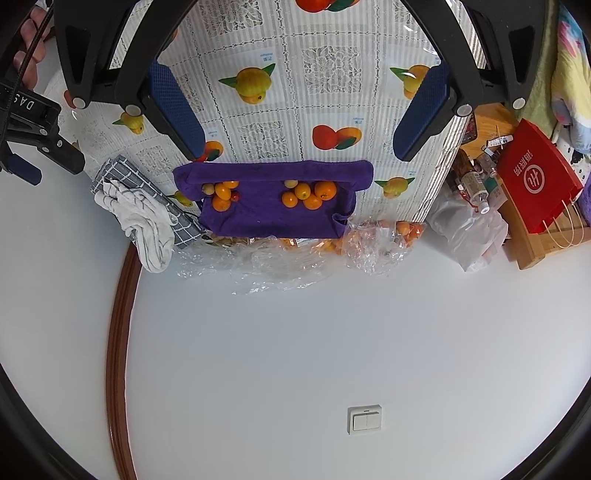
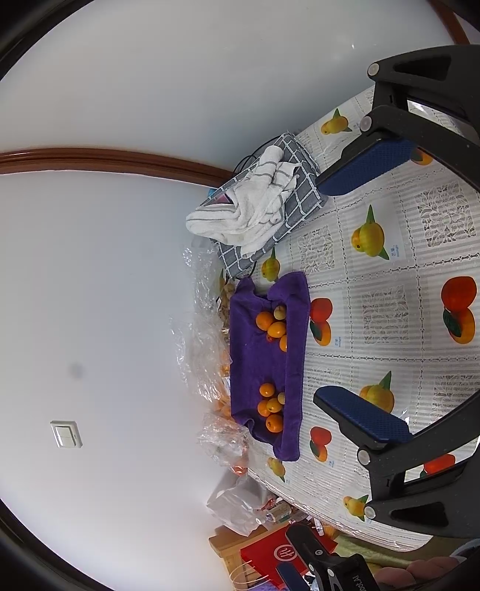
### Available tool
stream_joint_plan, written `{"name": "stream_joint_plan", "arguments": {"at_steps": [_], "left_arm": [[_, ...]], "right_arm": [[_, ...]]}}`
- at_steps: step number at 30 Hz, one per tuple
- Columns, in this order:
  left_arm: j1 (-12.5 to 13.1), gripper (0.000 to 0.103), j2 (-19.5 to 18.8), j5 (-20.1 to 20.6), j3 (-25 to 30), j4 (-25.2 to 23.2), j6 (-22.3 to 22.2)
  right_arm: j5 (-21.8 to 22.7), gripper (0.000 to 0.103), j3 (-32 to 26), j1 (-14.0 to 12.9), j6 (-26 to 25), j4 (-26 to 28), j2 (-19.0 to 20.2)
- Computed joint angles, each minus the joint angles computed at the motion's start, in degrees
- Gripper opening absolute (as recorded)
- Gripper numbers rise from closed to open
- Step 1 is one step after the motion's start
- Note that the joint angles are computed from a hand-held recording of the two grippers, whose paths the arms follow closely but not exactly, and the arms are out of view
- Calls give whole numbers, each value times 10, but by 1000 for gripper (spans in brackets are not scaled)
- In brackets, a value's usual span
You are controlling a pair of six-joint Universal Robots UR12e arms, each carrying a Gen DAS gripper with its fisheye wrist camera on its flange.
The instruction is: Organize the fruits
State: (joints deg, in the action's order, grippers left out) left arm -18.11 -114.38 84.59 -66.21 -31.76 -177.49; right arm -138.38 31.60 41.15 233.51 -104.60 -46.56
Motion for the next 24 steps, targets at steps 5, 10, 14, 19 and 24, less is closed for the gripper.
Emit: {"name": "stream_joint_plan", "arguments": {"at_steps": [5, 10, 14, 19, 24], "left_arm": [[0, 103, 1, 2, -2, 0, -2], [-1, 103, 1, 3, -1, 1, -4], [-1, 103, 1, 4, -1, 2, -6], [-1, 103, 1, 3, 0, 1, -6], [-1, 103, 1, 7, 0, 2, -6]], "right_arm": [[-4, 102, -4, 2, 6, 5, 1], [-4, 102, -3, 2, 4, 4, 1], [-6, 102, -5, 3, 8, 8, 2], [-8, 102, -5, 4, 10, 6, 2], [-7, 102, -2, 3, 10, 3, 0]]}}
